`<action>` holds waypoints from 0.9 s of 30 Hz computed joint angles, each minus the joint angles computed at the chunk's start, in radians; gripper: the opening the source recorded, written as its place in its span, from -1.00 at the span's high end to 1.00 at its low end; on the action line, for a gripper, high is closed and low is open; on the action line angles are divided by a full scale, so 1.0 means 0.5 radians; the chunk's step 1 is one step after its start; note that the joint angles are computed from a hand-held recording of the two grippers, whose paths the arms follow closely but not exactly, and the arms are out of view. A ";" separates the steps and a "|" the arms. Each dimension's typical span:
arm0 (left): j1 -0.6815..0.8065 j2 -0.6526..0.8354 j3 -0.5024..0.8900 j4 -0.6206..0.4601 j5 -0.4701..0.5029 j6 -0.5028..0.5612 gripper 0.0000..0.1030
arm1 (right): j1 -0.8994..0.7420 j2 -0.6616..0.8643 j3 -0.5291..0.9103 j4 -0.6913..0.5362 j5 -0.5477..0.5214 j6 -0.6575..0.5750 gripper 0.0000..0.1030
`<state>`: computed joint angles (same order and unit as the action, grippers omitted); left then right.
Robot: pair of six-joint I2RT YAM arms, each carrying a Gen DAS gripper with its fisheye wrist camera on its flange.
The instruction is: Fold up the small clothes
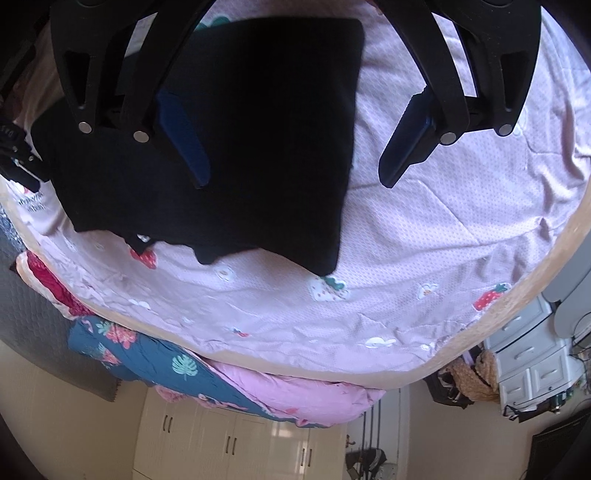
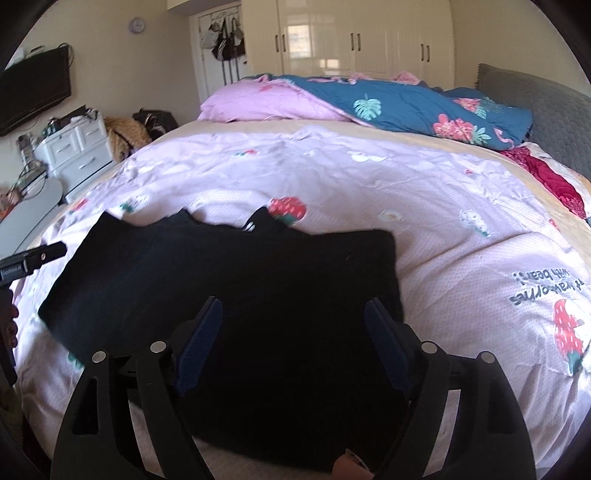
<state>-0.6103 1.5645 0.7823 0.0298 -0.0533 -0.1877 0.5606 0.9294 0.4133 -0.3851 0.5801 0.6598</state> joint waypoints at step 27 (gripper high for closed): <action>0.009 -0.117 -0.339 -0.060 0.097 -0.119 -0.82 | 0.759 0.445 0.110 -0.199 0.255 0.764 -0.84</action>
<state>-0.6058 1.5059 0.6128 -0.0002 -0.0047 -0.2473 0.9401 1.1518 0.4680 -0.4845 0.7074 1.0417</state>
